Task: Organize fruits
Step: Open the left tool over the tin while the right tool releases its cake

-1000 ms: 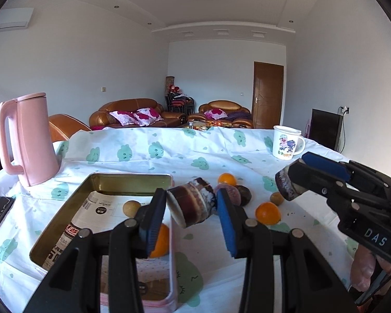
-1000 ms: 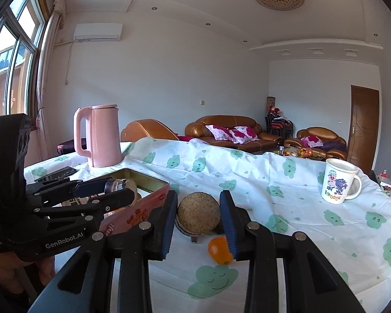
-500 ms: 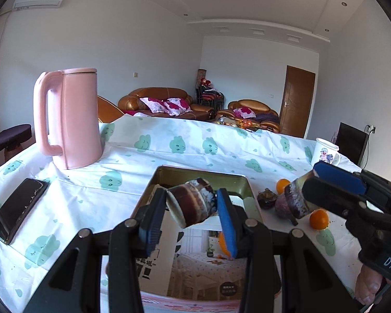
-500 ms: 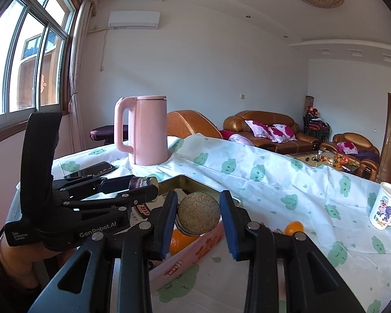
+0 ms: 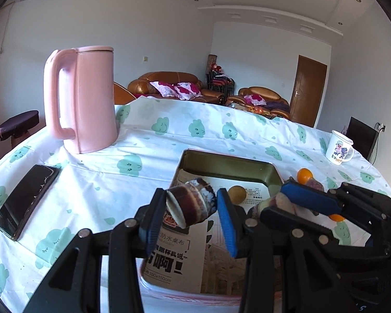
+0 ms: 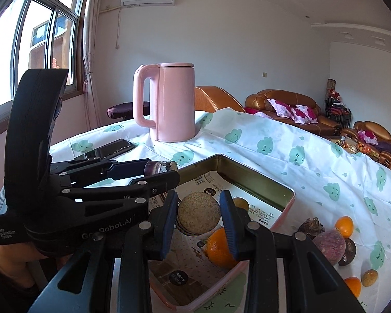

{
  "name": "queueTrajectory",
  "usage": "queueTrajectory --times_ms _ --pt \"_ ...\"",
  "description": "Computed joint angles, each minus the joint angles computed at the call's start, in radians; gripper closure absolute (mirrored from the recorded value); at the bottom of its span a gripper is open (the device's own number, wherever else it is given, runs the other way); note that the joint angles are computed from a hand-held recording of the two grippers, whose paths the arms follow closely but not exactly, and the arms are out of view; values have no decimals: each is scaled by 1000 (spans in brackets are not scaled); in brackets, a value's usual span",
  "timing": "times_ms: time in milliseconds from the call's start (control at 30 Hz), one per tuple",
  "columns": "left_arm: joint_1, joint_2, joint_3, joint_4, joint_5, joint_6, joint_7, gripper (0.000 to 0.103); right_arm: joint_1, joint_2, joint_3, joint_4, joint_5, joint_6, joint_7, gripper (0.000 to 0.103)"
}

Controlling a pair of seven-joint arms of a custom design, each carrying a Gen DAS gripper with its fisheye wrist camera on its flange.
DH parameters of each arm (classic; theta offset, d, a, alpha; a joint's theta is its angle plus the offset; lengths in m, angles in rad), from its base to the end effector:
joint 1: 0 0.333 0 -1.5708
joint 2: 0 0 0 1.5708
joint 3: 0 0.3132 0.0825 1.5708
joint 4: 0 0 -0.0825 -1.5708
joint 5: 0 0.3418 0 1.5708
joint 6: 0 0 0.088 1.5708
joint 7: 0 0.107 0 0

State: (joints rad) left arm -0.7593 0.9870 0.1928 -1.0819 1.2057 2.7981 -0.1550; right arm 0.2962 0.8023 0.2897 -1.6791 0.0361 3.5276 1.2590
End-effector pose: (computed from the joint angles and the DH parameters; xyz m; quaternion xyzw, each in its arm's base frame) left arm 0.5879 -0.4976 0.2984 -0.6024 0.6187 -0.4099 0.2937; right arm 0.6091 0.3338 0.3089 -0.7691 0.3822 -0.2508 0.4468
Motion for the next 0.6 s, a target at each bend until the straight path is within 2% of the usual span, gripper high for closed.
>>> queueTrajectory --times_ms 133,300,400,500,567,600 --pt "9 0 -14 -4 -23 -9 28 61 17 14 -14 39 16 -44 -7 67" --pt "23 13 -33 15 -67 -13 94 61 -6 28 13 73 21 -103 -15 67" --pt "26 22 -33 22 -96 -2 119 62 -68 44 88 91 2 -149 -35 67" --pt "9 24 -16 27 -105 -21 127 62 -79 45 102 91 21 -153 -45 66" --pt "-1 17 2 16 -89 -8 101 62 -73 38 94 74 39 -124 -44 58" --pt "-5 12 9 10 -79 -3 85 58 -62 31 78 63 52 -102 -38 54"
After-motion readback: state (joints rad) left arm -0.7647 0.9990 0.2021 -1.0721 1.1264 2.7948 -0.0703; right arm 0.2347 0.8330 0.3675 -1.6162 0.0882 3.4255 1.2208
